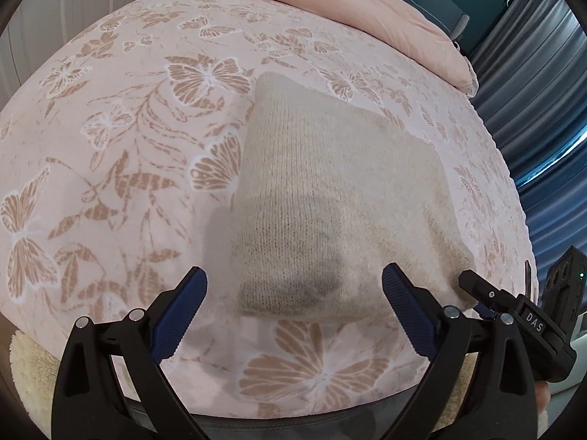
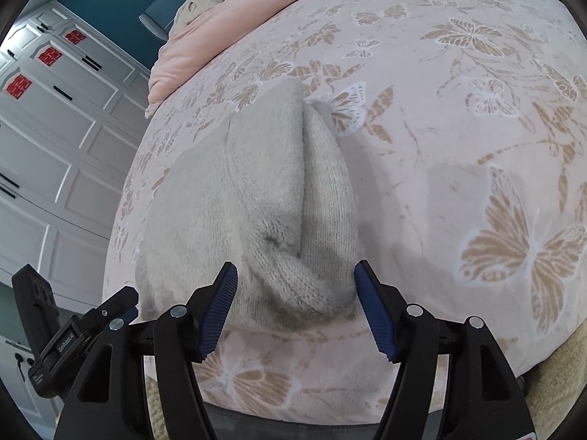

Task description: Fold small clothes

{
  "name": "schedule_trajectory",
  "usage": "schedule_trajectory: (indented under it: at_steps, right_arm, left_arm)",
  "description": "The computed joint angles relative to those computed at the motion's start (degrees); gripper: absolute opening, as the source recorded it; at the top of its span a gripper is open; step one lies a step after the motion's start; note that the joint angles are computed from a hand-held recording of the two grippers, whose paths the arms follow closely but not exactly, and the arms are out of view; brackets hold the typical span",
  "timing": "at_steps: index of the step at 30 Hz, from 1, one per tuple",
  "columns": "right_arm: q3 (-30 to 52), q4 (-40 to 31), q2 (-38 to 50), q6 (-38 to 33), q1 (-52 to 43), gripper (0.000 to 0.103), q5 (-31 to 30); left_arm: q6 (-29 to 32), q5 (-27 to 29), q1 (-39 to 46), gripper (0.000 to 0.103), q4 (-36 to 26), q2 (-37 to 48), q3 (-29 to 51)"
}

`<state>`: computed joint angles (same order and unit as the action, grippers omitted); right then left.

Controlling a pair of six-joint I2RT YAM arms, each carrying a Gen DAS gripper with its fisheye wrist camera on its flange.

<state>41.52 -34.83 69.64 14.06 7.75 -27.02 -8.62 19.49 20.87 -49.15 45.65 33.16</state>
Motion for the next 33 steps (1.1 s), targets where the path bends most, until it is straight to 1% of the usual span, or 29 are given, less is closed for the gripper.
schedule_trajectory:
  at_steps: [4, 6, 8, 9, 10, 11, 13, 14, 15, 17, 19, 20, 21, 22, 23, 25, 26, 27, 28, 29, 30, 31, 32, 33]
  right_arm:
    - [-0.63, -0.19, -0.13, 0.23, -0.63, 0.066, -0.88]
    - [-0.8, -0.42, -0.04, 0.14, -0.74, 0.066, -1.63]
    - [-0.64, -0.76, 0.15, 0.01, -0.2, 0.063, -2.14]
    - [-0.63, -0.64, 0.14, 0.31, 0.44, 0.063, -1.73]
    - [-0.42, -0.32, 0.31, 0.55, 1.35, 0.056, -0.81]
    - [0.12, -0.12, 1.03, 0.58, 2.3, 0.037, 0.08]
    - [2.44, -0.65, 3.38, 0.7, 3.94, 0.016, 0.86]
    - [4.12, -1.25, 3.83, 1.01, 4.97, 0.013, 1.16]
    - [6.12, -2.04, 3.45, 1.32, 6.16, 0.013, 0.7]
    - [11.79, -3.58, 0.84, 2.4, 6.64, 0.012, -7.17]
    - [16.16, -2.27, -1.76, 4.7, 5.33, 0.01, -15.23]
    - [17.25, -2.18, -2.02, 3.75, 4.86, 0.01, -15.93]
    - [16.79, -2.14, -1.9, 2.94, 4.41, 0.009, -14.92]
    - [15.04, -2.32, -0.86, 1.65, 3.81, 0.009, -12.17]
    - [12.97, -2.71, 1.14, 0.02, 3.5, 0.01, -8.8]
    - [7.69, -2.98, 7.7, -4.12, 3.99, 0.01, 1.83]
    - [5.01, -1.96, 9.2, -4.63, 3.9, 0.01, 3.52]
    - [0.84, 0.37, 7.83, -4.41, 1.84, 0.01, 0.37]
    - [-0.44, 0.97, 6.27, -3.81, 0.76, 0.012, -1.67]
    - [-0.46, 0.43, 5.43, -3.57, -0.01, 0.018, -3.01]
    - [0.18, -0.52, 4.79, -3.38, -0.45, 0.02, -3.19]
    - [1.45, -1.86, 3.98, -3.72, -1.01, 0.025, -2.77]
    - [2.06, -2.25, 3.39, -4.05, -1.42, 0.032, -2.39]
    - [2.56, -2.37, 2.96, -4.54, -2.24, 0.037, -2.1]
  left_arm:
    - [0.24, -0.34, 0.38, 0.094, -0.64, -0.3, -0.23]
    - [1.2, 1.17, 2.58, 0.094, -1.17, -0.14, -0.52]
    - [2.06, 2.45, 4.91, 0.094, -1.67, 0.32, -0.79]
    - [2.92, 3.99, 7.08, 0.094, -2.18, 0.5, -1.05]
    - [3.42, 4.87, 8.32, 0.094, -2.54, 0.64, -1.19]
    - [4.28, 6.12, 10.26, 0.094, -3.19, 0.82, -1.4]
    - [5.25, 6.9, 12.01, 0.094, -4.11, 0.61, -1.54]
    - [5.9, 6.97, 12.75, 0.094, -4.57, 0.38, -1.57]
    - [6.62, 6.96, 13.57, 0.094, -5.22, -0.2, -1.53]
    - [8.79, 7.68, 16.19, 0.094, -6.9, -0.83, -0.79]
    - [10.77, 8.9, 18.97, 0.094, -8.66, -1.13, 0.35]
    - [11.84, 9.64, 20.6, 0.094, -9.47, -1.13, 0.9]
    - [13.17, 10.88, 22.66, 0.094, -10.32, -0.86, 1.6]
    - [13.88, 11.42, 23.81, 0.094, -10.79, -0.55, 2.05]
    - [14.44, 11.71, 24.67, 0.094, -11.08, -0.12, 2.41]
    - [14.66, 12.21, 25.31, 0.094, -11.22, 0.28, 2.65]
    - [14.64, 12.02, 25.26, 0.094, -11.15, 0.59, 2.63]
    - [14.57, 11.8, 25.01, 0.094, -10.99, 0.83, 2.61]
    - [14.74, 11.6, 24.86, 0.094, -10.88, 0.85, 2.44]
    - [14.73, 11.13, 24.56, 0.094, -10.7, 0.66, 2.18]
    - [14.66, 10.78, 24.29, 0.094, -10.42, 0.75, 2.0]
    - [14.58, 10.52, 24.01, 0.094, -9.92, 1.27, 1.76]
    - [14.28, 10.37, 23.71, 0.094, -9.5, 1.77, 1.54]
    - [13.78, 10.46, 23.33, 0.094, -8.91, 2.56, 1.36]
